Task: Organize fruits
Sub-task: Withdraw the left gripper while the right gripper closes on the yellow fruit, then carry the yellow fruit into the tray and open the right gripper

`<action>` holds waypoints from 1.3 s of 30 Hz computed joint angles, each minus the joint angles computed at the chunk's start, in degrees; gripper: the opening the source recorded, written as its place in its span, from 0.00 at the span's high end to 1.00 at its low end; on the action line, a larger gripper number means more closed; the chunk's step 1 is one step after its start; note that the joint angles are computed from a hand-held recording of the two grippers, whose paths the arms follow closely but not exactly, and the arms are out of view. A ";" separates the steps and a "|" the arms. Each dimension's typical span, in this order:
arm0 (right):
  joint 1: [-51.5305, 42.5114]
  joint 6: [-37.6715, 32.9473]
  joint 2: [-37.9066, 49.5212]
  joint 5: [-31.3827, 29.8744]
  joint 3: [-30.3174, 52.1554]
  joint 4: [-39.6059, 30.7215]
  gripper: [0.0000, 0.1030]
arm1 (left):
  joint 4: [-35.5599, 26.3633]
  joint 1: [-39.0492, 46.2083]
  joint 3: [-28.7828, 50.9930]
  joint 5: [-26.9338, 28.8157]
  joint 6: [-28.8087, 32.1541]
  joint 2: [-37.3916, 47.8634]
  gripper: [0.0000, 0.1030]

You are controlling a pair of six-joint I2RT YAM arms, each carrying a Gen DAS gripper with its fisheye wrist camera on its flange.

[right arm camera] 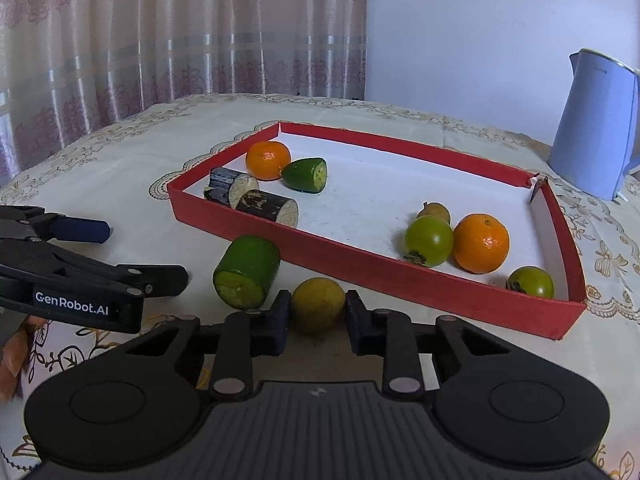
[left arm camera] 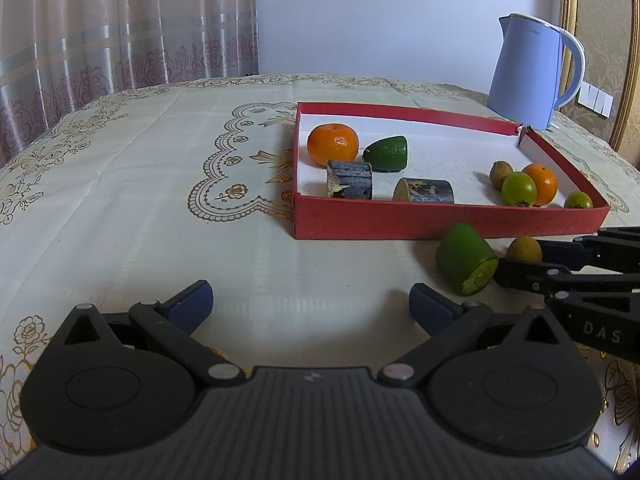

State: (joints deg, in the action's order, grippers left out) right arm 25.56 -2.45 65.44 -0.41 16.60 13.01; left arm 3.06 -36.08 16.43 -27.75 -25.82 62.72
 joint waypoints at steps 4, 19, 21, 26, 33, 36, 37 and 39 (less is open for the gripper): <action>-0.06 -0.20 -1.09 0.47 -0.75 0.00 0.73 | 0.00 0.00 0.00 0.00 0.00 0.00 0.00; -11.17 -2.02 -11.12 -3.88 -1.83 -5.47 0.73 | 0.02 -0.04 0.03 -0.06 -0.01 0.09 0.00; -12.36 -2.19 -11.79 -3.89 -0.89 -5.58 0.73 | 0.03 -0.06 0.05 -0.08 -0.02 0.13 0.00; -14.70 -2.01 -6.42 -3.09 2.57 -1.39 0.73 | 0.03 -0.06 0.05 -0.08 -0.02 0.13 0.00; -17.06 0.63 7.36 1.29 9.43 5.04 0.73 | 0.06 -0.10 0.08 -0.15 -0.02 0.24 0.00; -18.06 0.92 12.26 2.29 12.76 5.43 0.73 | 0.07 -0.10 0.09 -0.17 0.00 0.28 0.00; -18.29 1.07 13.86 2.87 13.89 5.46 0.73 | 0.07 -0.10 0.09 -0.17 0.00 0.28 0.00; -18.94 1.58 16.53 3.11 16.00 4.91 0.73 | 0.11 -0.11 0.10 -0.17 -0.01 0.31 0.00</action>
State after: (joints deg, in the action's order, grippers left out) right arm 6.62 -0.87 81.97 2.71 32.60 17.92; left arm 3.18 -36.19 16.53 -27.92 -25.83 63.03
